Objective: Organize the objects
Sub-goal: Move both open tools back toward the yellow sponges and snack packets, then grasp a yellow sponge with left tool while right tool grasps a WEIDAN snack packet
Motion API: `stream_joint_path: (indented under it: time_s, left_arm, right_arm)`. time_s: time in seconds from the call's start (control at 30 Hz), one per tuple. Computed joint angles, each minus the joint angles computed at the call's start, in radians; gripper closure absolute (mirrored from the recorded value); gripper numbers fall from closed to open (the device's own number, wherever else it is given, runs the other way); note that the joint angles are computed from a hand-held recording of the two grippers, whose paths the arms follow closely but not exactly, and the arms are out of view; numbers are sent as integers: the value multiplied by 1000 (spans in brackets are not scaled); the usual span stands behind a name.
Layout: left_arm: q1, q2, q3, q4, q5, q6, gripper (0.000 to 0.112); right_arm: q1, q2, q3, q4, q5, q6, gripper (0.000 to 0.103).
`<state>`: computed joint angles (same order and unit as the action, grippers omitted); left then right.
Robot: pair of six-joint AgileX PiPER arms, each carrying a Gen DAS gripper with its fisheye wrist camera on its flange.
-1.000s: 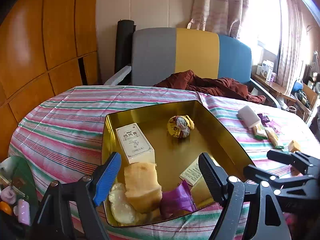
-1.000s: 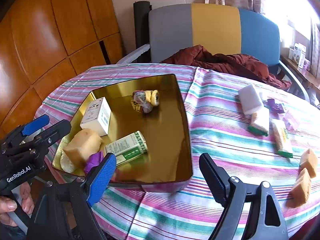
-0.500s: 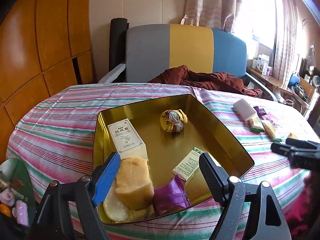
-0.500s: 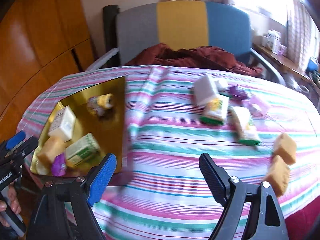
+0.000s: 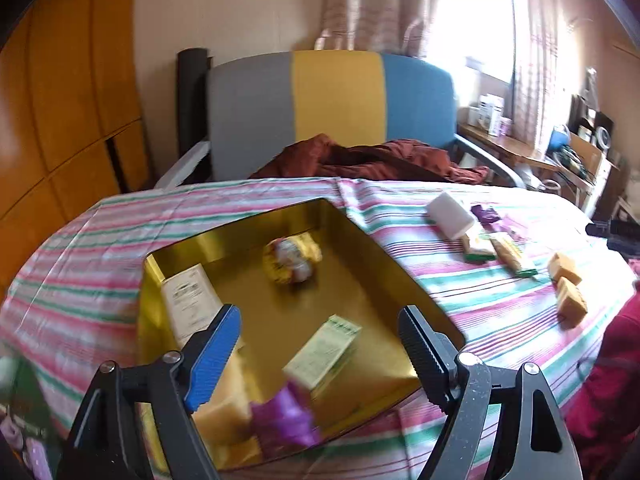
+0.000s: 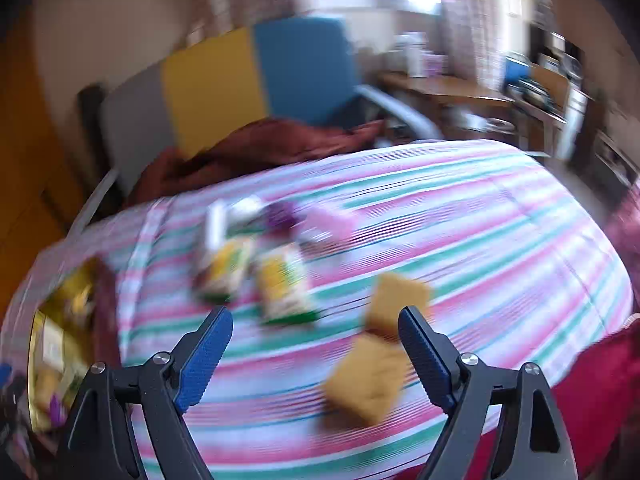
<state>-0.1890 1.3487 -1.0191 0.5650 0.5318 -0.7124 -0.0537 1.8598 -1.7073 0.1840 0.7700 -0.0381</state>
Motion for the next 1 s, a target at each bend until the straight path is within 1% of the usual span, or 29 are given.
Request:
stream_joint_path:
  time_s: [0.17,0.27,0.3,0.33,0.37,0.4,0.47,0.6,0.67,0.7,0.77,0.8,0.93,1.0]
  left_arm:
    - [-58,86,-103,-42,-5,76,31]
    - [-84,149,-174,-86,-4,137,31]
    - [-89,175,-202,-117,-5,170,31]
    - [-95,211,-244,-158,1,209,31]
    - [-101,243,-281,-191,7,237,31]
    - [-109,288,-332,-236,13,278,31]
    - [-129,351,-405,-279,27,318,31]
    - [-184,507,-598,-390,70,435,36]
    - [-208,596,-715,-513,99,549,36]
    - [-219,623,-751,-541,109,577,36]
    - [-245,703,-859,-635,142,678,36]
    - [-260,745,-921,-674,171,718,34]
    - [-323,915,-1181,-767,315,823,32]
    - [-342,991,-1304,-785,392,833,32]
  right_arm:
    - [-103,70,-49,14,-8,68,17]
    - [-170,122,-78,167,45,40,17]
    - [-184,114,-64,206,29,20,17]
    - [-191,86,-19,237,-12,0,16]
    - [-195,77,-4,252,-26,-9,16]
    - [-199,77,-3,270,-19,-24,16]
    - [-202,75,-3,299,-8,-55,16]
    - [-189,78,-13,285,-4,-61,16]
    - [-185,75,-11,280,-7,-65,16]
    - [-185,71,-5,286,-13,-73,16]
    - [-191,70,4,304,-25,-85,16]
    - [-195,72,4,312,-26,-87,16]
    - [-221,69,20,380,-33,-116,17]
    - [-238,67,32,427,-36,-135,16]
